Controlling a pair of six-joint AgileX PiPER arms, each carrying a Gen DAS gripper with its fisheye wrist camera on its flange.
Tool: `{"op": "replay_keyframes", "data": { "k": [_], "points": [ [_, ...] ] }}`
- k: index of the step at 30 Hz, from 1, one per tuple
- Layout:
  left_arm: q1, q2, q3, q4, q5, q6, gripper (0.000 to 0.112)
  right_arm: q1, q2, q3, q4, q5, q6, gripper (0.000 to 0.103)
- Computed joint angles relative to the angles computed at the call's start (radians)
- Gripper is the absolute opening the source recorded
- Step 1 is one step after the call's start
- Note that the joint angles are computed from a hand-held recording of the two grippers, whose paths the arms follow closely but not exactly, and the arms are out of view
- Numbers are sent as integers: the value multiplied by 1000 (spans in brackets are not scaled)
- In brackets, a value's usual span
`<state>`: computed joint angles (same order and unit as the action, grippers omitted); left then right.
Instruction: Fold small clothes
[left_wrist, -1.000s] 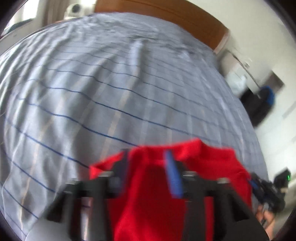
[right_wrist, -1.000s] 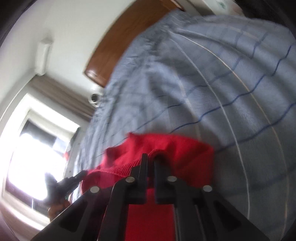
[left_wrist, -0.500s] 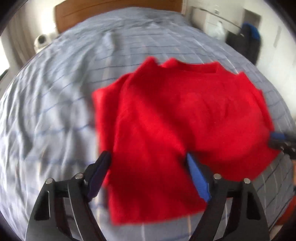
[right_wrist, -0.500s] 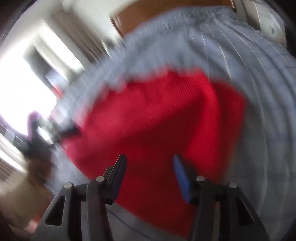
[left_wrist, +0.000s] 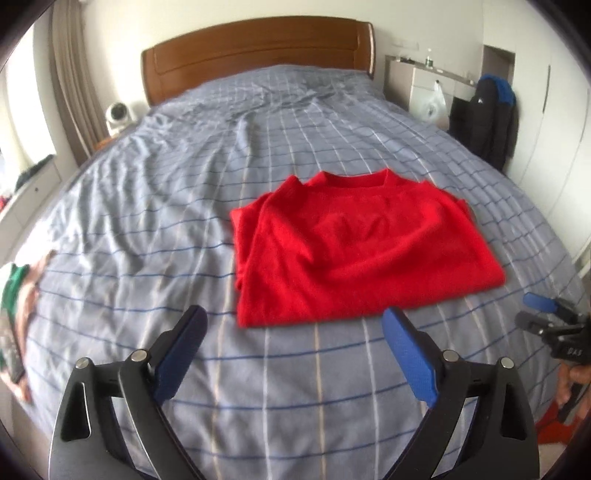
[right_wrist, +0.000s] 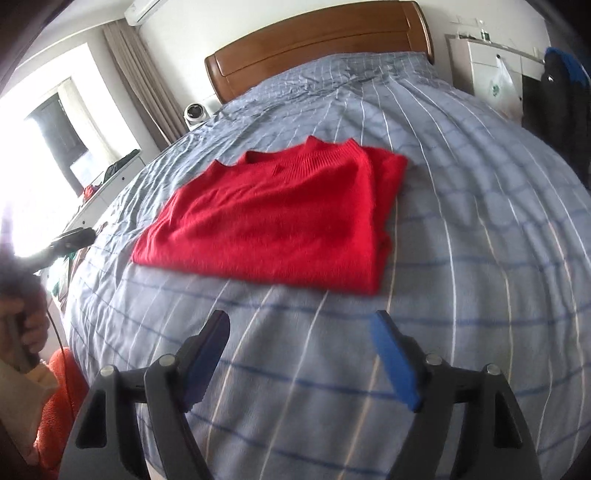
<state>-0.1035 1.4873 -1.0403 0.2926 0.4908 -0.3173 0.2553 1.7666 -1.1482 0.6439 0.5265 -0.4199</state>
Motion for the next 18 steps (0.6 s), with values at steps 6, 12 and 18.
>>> {"op": "replay_keyframes", "data": {
  "k": [6, 12, 18],
  "points": [
    [-6, -24, 41, 74, 8, -83, 96, 29, -56, 56, 2, -19, 2, 78],
    [16, 11, 118, 169, -71, -193, 98, 58, -58, 95, 2, -55, 18, 78],
    [129, 73, 273, 107, -269, -170, 98, -20, -13, 42, 27, -47, 32, 78]
  ]
}}
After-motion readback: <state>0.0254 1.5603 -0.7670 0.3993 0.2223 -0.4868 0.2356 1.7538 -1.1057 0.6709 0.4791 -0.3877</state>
